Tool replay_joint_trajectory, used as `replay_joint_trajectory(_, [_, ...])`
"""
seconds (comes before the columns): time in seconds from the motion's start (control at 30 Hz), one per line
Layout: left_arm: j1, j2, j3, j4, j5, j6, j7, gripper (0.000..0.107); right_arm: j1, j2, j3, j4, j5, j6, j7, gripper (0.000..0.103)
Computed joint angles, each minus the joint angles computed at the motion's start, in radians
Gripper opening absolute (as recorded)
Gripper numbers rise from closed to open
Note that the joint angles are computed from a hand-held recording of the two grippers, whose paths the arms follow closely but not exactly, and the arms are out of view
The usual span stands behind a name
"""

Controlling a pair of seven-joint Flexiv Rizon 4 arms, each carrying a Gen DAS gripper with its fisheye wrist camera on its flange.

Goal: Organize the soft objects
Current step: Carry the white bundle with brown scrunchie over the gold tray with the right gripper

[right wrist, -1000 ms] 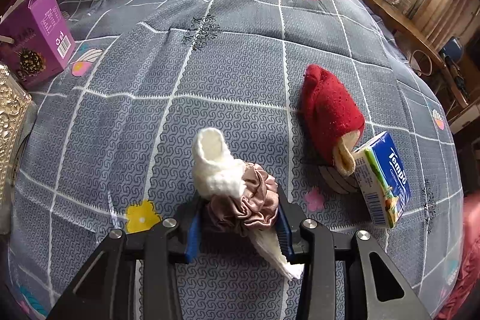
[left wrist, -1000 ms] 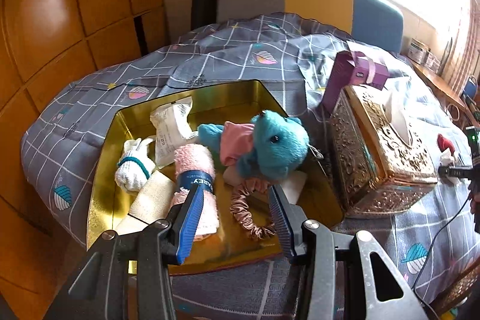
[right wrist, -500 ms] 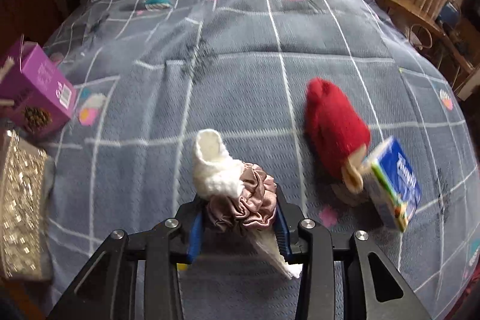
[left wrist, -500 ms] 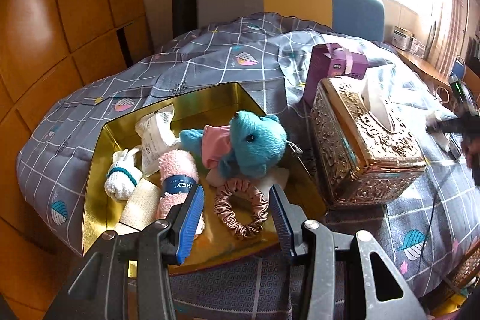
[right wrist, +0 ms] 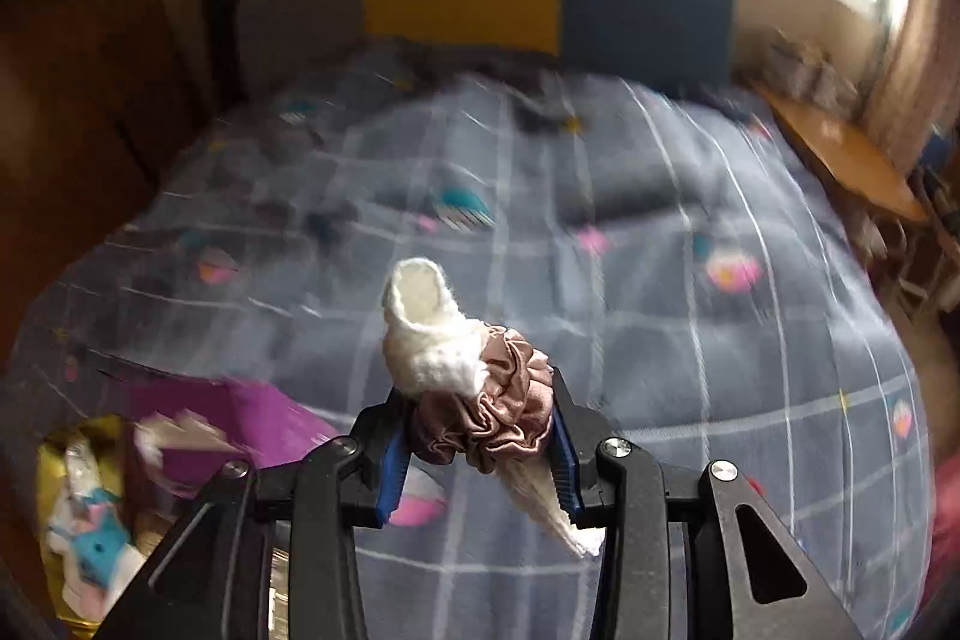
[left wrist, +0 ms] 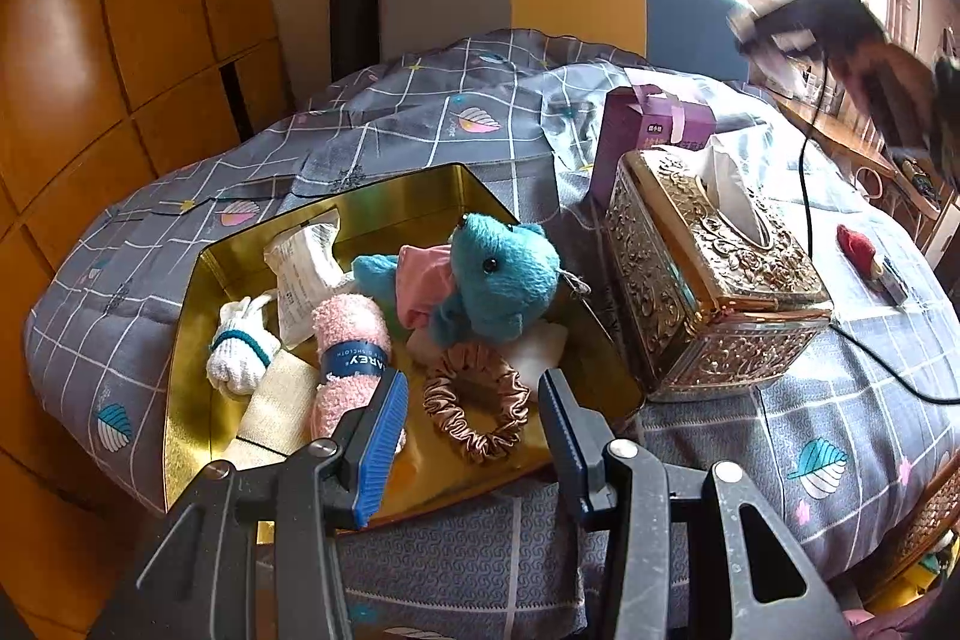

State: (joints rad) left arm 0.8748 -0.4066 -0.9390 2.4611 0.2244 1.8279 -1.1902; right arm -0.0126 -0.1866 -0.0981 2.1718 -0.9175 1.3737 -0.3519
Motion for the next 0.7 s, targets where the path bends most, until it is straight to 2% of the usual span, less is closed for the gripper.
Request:
replay_joint_trajectory(0.13, [0.005,-0.003,0.002,0.003,0.003,0.004,-0.001,0.046,0.049,-0.016,-0.006,-0.069,-0.151,0.086,0.030,0.040])
replay_joint_trajectory(0.23, [0.001,-0.004,0.011,0.001,0.006,0.011,-0.006,0.046,0.086,-0.033,0.025,-0.102,-0.165,0.135,-0.038,0.040])
replay_joint_trajectory(0.43, [-0.004,0.000,0.027,0.005,0.014,0.021,-0.016,0.046,0.157,-0.050,0.111,-0.091,-0.007,0.145,-0.284,0.040])
replay_joint_trajectory(0.57, [-0.008,0.003,0.036,0.008,0.021,0.026,-0.024,0.046,0.171,-0.070,0.185,-0.088,0.144,0.132,-0.455,0.040])
replay_joint_trajectory(0.7, [-0.007,0.008,0.042,0.012,0.028,0.032,-0.031,0.046,0.204,-0.083,0.199,-0.063,0.221,0.142,-0.541,0.040])
